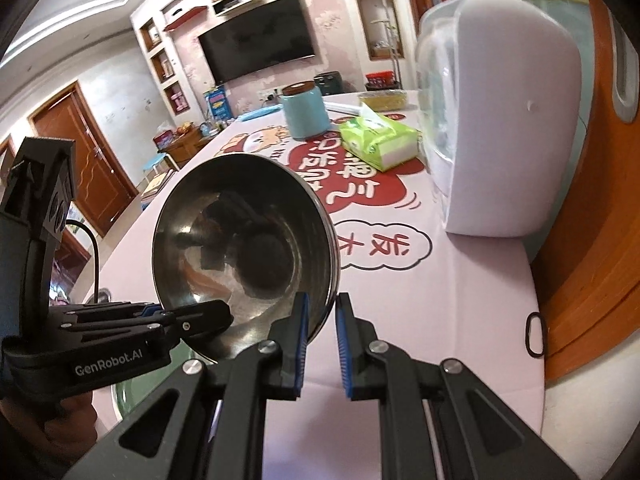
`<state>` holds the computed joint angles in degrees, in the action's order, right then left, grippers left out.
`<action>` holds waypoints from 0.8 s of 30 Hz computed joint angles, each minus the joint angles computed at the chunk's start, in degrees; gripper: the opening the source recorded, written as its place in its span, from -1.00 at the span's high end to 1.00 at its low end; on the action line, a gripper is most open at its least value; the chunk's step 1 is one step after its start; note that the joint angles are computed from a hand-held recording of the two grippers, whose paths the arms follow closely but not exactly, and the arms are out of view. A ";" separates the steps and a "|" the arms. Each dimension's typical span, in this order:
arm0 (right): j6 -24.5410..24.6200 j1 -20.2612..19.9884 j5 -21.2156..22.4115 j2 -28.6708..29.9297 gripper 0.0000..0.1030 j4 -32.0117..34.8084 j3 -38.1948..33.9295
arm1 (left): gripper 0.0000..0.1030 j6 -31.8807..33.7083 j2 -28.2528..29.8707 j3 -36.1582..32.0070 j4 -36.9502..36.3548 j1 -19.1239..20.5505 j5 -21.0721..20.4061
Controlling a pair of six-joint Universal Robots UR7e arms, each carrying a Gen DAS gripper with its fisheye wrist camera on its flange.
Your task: Organize plates and bowls
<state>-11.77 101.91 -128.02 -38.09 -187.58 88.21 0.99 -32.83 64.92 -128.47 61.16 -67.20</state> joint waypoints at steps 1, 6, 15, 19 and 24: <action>-0.41 0.26 0.04 0.05 0.74 -0.09 0.04 | 0.67 -0.15 -0.76 0.94 -0.42 0.05 -0.14; -1.79 1.63 0.13 0.35 0.75 -0.54 0.42 | 0.66 -0.98 -4.14 5.13 -2.58 0.18 -0.30; -1.93 3.48 1.79 2.34 0.77 1.12 -0.99 | 0.65 -2.12 -10.28 11.86 -5.42 0.84 1.80; -1.10 4.68 2.51 4.54 0.78 4.07 -3.35 | 0.65 -3.15 -13.02 14.00 -5.27 1.71 3.15; -0.61 6.15 3.14 7.21 0.78 6.57 -6.47 | 0.64 -3.59 -16.04 15.48 -4.62 3.07 4.13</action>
<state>-12.37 108.06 -124.87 -30.88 -181.01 81.74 -2.60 -48.88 80.41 -133.10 64.23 -63.07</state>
